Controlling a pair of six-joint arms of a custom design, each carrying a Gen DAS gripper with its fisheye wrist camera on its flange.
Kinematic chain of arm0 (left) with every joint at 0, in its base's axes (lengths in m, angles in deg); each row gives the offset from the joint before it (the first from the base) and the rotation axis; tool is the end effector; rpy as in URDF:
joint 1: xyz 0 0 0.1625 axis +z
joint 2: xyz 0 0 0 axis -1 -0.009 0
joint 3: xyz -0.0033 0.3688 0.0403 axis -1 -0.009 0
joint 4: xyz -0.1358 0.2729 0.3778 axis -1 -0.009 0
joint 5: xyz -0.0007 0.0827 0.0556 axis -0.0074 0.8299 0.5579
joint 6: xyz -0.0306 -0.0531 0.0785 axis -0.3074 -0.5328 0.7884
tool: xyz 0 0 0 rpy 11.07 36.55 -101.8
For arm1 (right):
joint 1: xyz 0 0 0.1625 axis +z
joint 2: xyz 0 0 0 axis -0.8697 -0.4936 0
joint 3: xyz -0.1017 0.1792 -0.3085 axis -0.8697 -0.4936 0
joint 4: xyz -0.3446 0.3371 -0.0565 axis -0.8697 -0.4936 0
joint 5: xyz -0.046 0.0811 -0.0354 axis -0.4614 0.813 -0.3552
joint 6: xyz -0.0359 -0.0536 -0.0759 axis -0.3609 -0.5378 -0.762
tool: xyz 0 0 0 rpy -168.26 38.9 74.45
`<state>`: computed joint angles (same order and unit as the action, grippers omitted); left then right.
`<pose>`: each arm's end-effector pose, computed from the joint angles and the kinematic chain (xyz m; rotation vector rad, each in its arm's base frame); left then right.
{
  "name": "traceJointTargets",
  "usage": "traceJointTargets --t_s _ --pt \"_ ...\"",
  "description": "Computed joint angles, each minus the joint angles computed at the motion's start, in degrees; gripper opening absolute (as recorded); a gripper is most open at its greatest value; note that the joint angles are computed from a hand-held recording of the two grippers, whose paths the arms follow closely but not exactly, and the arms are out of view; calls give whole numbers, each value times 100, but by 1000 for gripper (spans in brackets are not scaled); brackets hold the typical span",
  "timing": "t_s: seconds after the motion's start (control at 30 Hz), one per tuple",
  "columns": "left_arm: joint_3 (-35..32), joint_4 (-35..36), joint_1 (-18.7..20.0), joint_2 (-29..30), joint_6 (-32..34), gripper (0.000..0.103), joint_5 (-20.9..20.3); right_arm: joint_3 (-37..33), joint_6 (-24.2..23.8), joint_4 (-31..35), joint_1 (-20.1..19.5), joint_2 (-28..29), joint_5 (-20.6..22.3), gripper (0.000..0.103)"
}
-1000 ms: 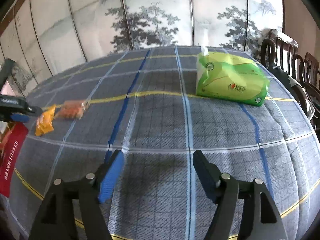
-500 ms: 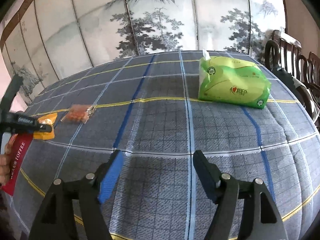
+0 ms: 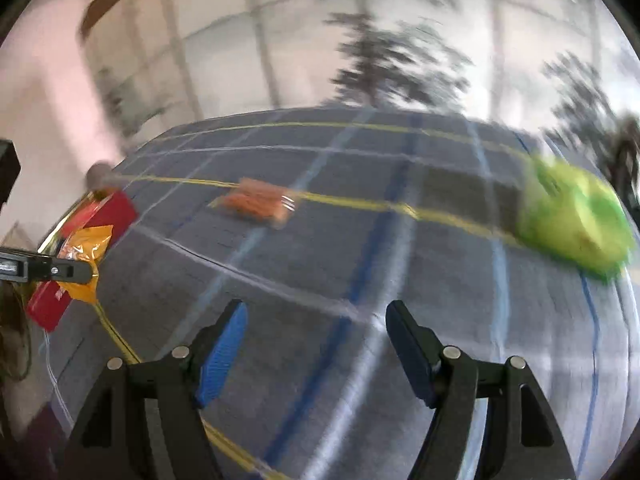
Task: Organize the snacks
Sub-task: 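Carry the orange packet toward the tin with the left tool while the right tool grasps the clear red-snack bag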
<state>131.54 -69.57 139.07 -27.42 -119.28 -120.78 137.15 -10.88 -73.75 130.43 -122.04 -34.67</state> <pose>-0.3072 -0.6672 -0.0661 0.0218 2.5218 -0.5963 -0.1213 -0.7269 0.3080 0.8730 -2.4961 0.7134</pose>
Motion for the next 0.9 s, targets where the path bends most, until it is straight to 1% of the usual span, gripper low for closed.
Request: traceJointTargets --t_s 0.03,0.13,0.2,0.3,0.43,0.5,0.57,0.63,0.67,0.7,0.73,0.77,0.8,0.83,0.87,0.9 --pt "53 -1 -6 -48 -22 29 -21 -150 -129 186 65 105 26 74" --pt "206 -17 -19 -181 -80 29 -129 -560 -318 544 246 418 -48 74" --pt "323 -61 -67 -267 -100 29 -84 -870 -551 735 374 677 -107 74" --pt "452 -96 -138 -364 -63 29 -30 -1380 -929 993 588 1128 -458 74" --pt "640 -174 -230 -505 15 30 48 -1894 -1461 1198 808 1636 -888 74" --pt "715 -211 -234 -575 11 30 35 -2188 -1607 1346 885 1895 -1075 74" --pt "783 -219 -238 -654 -14 30 24 -2481 -1688 1508 940 2124 -1163 74" --pt "868 -265 -250 -737 -8 30 16 -2810 -1678 1703 997 2367 -1353 74" --pt "900 -280 -266 -766 -5 30 46 -3107 -1578 1964 1025 2565 -1496 74" --pt "926 -286 -282 -787 -2 30 68 -3275 -1453 2143 1029 2666 -1558 73" --pt "968 -298 -300 -821 12 30 92 -3488 -1183 2390 1025 2771 -1544 73" --pt "1020 -313 -317 -864 -4 30 116 -3598 -915 2426 1030 2829 -1553 64" --pt "1086 -330 -340 -915 -44 30 143 -3548 -834 2297 1038 2808 -1609 52" --pt "1120 -342 -350 -942 -66 30 152 -3455 -703 2165 1045 2753 -1696 38" --pt "1197 -349 -369 -1006 -121 30 148 -3436 -574 2246 1036 2716 -1691 37" --pt "1245 -363 -377 -1048 -148 30 146 -3231 -475 2183 1017 2571 -1700 37"
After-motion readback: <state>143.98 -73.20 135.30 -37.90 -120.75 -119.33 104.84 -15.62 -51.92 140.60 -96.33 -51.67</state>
